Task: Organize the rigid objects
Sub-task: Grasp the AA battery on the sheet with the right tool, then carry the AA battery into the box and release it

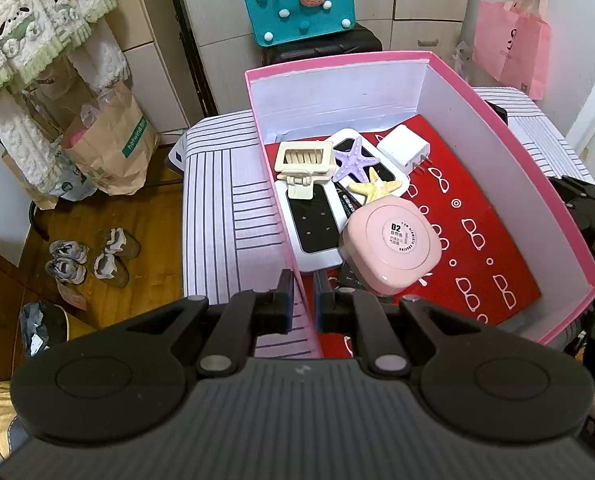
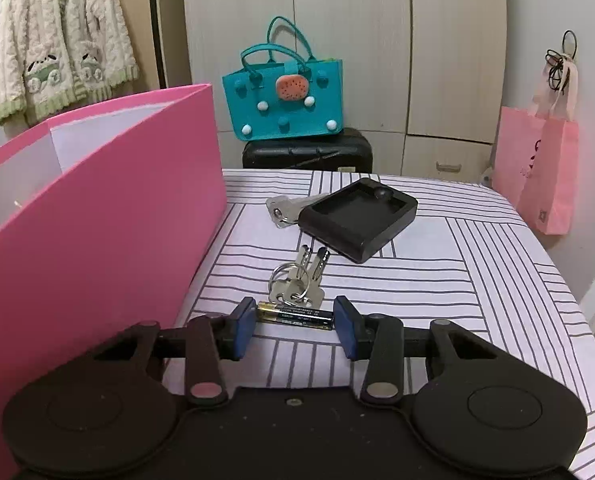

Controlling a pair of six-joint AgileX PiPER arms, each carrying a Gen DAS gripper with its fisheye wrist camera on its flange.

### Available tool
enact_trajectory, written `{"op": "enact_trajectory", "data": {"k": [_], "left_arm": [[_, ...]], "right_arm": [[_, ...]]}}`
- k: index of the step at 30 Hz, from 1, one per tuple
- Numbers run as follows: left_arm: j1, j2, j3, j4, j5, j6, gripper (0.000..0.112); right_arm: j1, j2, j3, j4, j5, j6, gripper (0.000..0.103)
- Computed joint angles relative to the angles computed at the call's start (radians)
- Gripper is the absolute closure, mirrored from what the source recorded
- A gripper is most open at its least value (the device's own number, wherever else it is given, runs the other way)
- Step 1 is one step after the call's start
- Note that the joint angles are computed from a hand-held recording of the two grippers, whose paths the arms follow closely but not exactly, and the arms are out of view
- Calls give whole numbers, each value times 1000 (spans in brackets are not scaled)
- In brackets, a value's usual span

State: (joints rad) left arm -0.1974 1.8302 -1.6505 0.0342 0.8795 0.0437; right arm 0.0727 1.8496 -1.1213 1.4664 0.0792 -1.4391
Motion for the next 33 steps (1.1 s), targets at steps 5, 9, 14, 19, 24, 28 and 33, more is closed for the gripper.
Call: {"op": "enact_trajectory", "data": {"k": [5,9,14,19,24,28,33], "left_arm": [[0,-6,11,-2,-11,-7,103],[4,-12,15,-17,-7,-17,101],[6,-18,26,-16,-18,-34,101],[0,-27,43,10,-32,-53,105],[-12,-39,59,37,-35,-72,105],[-8,-31,46,28,-23,-67,105],[-7,-33,55,29,-38,-66,105]], "right_arm": [[-62,-35,32,-42,93,32,56],[-153,-74,39,-146,270,158,56],[-250,-129,23,-189,485,210,56],[-266,-183,-49,-191,628,206,56],[-191,-132,-261,-333,797,247,56],[-85,4,-525,-590,889,317,56],[-2,119,-695,-787,915,362,56]]}}
